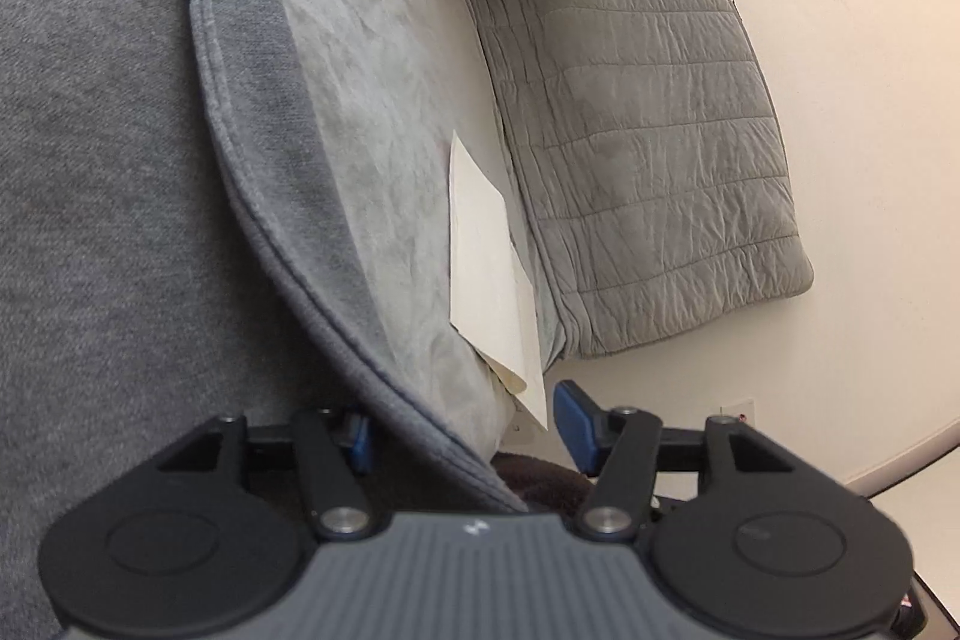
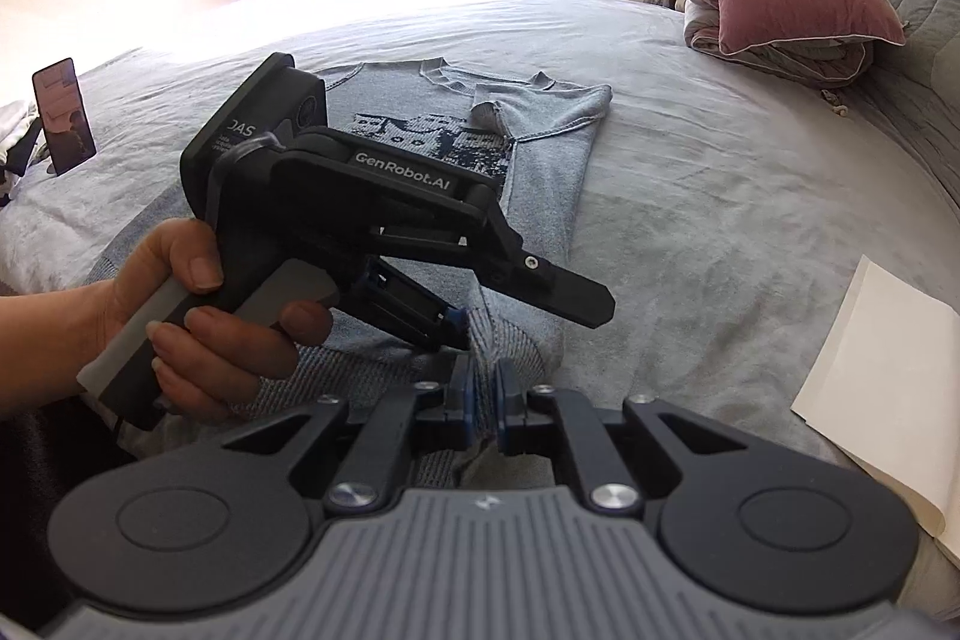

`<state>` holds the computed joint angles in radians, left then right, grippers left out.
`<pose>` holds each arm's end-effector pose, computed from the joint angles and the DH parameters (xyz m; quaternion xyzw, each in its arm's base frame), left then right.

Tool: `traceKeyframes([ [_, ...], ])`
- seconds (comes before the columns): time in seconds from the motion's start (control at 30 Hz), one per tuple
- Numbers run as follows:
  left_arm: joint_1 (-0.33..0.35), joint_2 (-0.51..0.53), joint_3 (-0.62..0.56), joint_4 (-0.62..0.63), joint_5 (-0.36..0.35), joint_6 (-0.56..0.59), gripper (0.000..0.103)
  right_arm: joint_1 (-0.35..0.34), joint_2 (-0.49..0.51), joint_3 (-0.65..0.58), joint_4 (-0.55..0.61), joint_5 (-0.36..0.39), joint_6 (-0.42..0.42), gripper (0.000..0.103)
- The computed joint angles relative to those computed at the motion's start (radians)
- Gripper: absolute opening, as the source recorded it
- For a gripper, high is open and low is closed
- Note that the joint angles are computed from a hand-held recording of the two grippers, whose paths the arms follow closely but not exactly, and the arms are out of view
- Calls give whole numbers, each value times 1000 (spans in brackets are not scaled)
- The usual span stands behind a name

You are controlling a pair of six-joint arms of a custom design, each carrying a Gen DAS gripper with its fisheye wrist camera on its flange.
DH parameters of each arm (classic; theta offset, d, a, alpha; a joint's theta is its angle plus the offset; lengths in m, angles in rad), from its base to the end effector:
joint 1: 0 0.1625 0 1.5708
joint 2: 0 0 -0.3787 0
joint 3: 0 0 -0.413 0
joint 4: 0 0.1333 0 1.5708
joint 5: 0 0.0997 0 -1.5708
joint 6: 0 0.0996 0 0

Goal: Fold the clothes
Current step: 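Grasp the folded side edge with the right gripper and lift it, then fold the side edge over the sweater body with the right gripper and release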

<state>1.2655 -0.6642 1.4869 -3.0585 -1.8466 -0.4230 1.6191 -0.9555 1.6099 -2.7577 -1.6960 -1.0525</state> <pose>-0.1142 -0.7155 0.0793 0.0103 -0.9373 0.2558 0.2366 0.1537 -0.6757 0.1858 0.4896 -0.8293 0.2011 0.1793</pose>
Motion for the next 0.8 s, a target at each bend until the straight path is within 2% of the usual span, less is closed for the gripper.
traceKeyframes([
  [0.03, -3, -8, 9, -1, 8, 9, 60, 1, 1, 1, 3, -3, -3, 8],
  [0.1, -18, -30, 38, -23, 67, 31, 60, 3, 1, 4, 6, -8, -13, 8],
  [0.3, -48, -42, 62, -138, 325, 17, 58, 10, -4, 21, 20, -17, -46, 8],
  [0.37, -49, -37, 59, -158, 382, 2, 44, 14, 4, 15, 27, -26, -41, 8],
  [0.4, -52, -34, 57, -167, 413, -2, 40, 17, 9, 12, 31, -30, -39, 8],
  [0.47, -64, -34, 58, -177, 476, 15, 24, 22, 15, 11, 41, -39, -42, 8],
  [0.53, -77, -35, 59, -180, 536, 41, 20, 26, 18, 11, 52, -45, -43, 8],
  [0.63, -96, -37, 61, -174, 622, 89, 20, 32, 27, 5, 69, -59, -40, 8],
  [0.8, -115, -36, 61, -178, 724, 140, 20, 35, 46, -6, 102, -82, -22, 8],
])
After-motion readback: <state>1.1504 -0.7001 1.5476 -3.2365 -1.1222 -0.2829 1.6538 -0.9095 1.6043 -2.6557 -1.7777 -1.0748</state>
